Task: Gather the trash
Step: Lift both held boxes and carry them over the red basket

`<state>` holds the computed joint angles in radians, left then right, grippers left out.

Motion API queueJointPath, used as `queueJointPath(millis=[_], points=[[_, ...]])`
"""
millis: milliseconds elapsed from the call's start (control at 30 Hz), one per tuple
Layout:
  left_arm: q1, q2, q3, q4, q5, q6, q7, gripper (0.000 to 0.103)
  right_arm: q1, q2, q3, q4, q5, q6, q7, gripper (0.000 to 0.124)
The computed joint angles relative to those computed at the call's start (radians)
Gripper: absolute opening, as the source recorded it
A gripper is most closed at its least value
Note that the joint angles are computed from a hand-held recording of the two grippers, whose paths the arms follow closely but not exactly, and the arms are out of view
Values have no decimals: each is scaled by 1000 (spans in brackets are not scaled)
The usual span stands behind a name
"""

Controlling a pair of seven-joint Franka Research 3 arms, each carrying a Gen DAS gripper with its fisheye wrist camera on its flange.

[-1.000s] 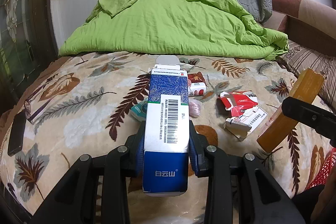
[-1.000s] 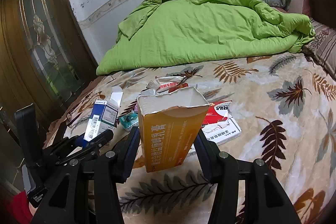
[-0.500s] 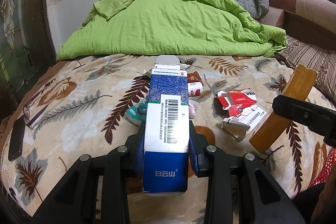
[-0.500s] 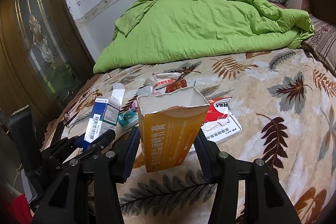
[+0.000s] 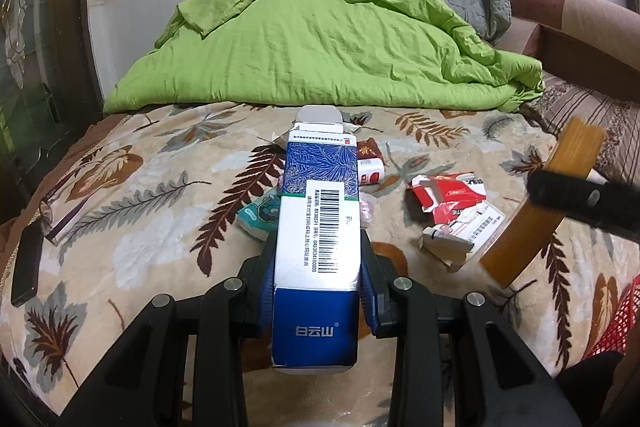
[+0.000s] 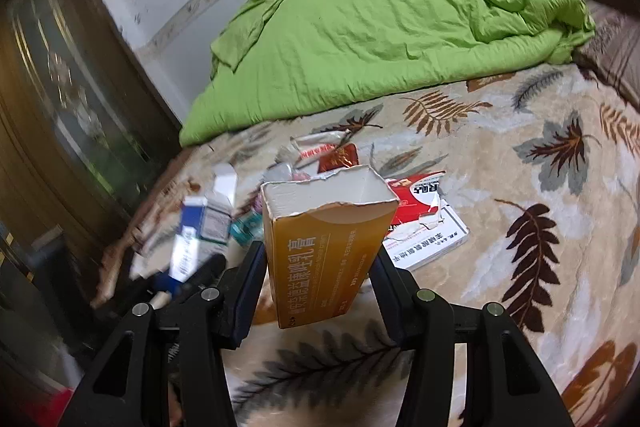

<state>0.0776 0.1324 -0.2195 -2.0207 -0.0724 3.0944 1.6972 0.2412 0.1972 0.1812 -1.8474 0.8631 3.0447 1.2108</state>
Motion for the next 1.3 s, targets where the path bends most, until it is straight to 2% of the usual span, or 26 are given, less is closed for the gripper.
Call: queueJointPath(millis=[67,133,200,233,267,333,467,600,800,933,1067,1200,1233,1267,1300], points=[[32,-6,-45,-3,-67,2,66,34,-12,-18,11,-1,40,3,-25,56],[81,-17,-120,-9,-207,2,211,34,-24,-46,20,-9,110,0,-71,56],[88,-36,-151,-18,-305,2,317,34,-19,-91,5,-41,146,4,-95,56],[109,-52,-191,-22,-421,-10,426,34,-13,-109,-5,-57,159,5,-103,56],[112,-66,-208,-23,-504,-28,503,34,-8,-134,-16,-78,180,6,-115,56],[99,-98,-219,-31,-631,-67,633,34,6,-202,-46,-147,194,17,-111,56],[33,-162,-202,-43,-826,-137,839,34,23,-331,-96,-301,125,49,-3,56],[-48,-219,-167,-51,-914,-235,938,34,-75,-492,-66,-495,-64,67,225,56],[-170,-263,-133,-54,-903,-373,964,34,-276,-753,-4,-744,-209,11,464,57],[-247,-241,-124,-24,-830,-481,920,34,-376,-877,17,-856,-290,-61,567,57],[-321,-203,-113,13,-753,-568,863,34,-394,-928,-13,-917,-338,-87,623,58],[-383,-158,-87,49,-685,-609,800,35,-392,-955,-66,-952,-386,-107,651,60],[-395,-136,-81,73,-664,-644,771,40,-398,-956,-68,-952,-403,-119,664,60],[-403,-118,-77,92,-646,-665,742,51,-403,-957,-73,-952,-418,-129,677,61],[-407,-103,-76,106,-628,-676,718,55,-412,-961,-77,-955,-434,-139,691,63]])
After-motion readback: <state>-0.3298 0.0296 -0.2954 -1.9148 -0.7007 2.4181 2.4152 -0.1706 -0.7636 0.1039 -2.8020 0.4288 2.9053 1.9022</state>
